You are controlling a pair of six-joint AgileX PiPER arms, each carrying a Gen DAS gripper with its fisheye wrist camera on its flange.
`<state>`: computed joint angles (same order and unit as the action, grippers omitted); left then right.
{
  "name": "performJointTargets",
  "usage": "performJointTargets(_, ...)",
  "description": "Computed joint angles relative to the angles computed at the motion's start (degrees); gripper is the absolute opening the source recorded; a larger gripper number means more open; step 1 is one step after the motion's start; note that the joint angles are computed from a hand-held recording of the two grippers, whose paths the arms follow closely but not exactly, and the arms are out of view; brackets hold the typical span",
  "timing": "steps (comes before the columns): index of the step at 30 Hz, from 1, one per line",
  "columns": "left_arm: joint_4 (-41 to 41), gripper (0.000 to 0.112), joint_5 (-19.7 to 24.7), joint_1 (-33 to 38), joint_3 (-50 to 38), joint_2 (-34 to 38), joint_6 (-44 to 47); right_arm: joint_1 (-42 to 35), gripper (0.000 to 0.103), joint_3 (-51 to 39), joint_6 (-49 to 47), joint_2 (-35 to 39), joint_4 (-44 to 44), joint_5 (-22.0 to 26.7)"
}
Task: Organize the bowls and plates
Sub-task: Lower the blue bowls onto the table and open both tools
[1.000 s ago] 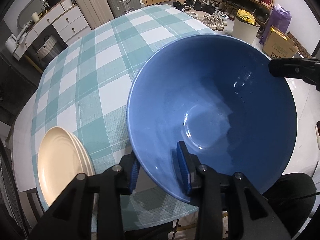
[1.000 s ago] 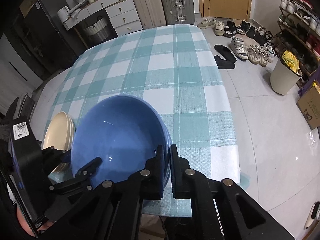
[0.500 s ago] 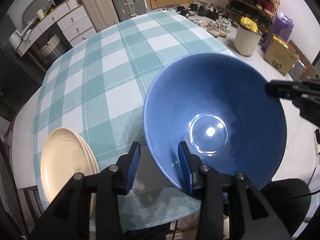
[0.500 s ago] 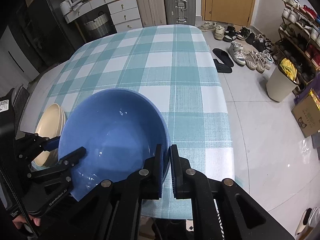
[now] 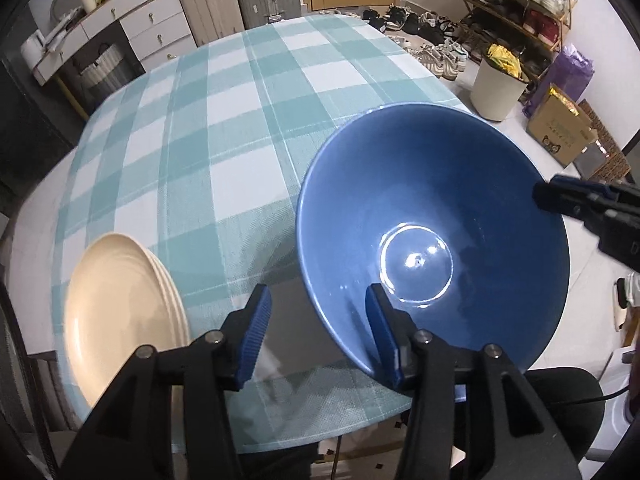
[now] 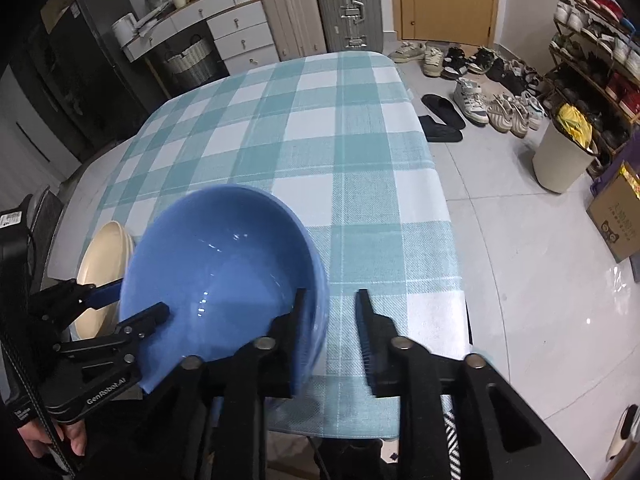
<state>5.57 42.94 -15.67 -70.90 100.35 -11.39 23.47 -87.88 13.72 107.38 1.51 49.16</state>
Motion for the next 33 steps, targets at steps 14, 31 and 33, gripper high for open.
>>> performJointTargets(14, -9.41, 0.045, 1.05, 1.92, -2.34, 1.68, 7.53, 0.26, 0.018, 4.93, -3.63, -0.66, 4.78, -4.99)
performJointTargets(31, -9.03, 0.040, 0.97, 3.70, -2.85, 1.66, 8.14, -0.53, 0.018, 3.85, -5.35, 0.37, 6.91, -5.28)
performJointTargets(33, -7.88, 0.045, -1.44, 3.59, -0.37, -0.15, 6.97, -1.37, 0.022, 6.28, -6.61, -0.94, 8.76, -7.29)
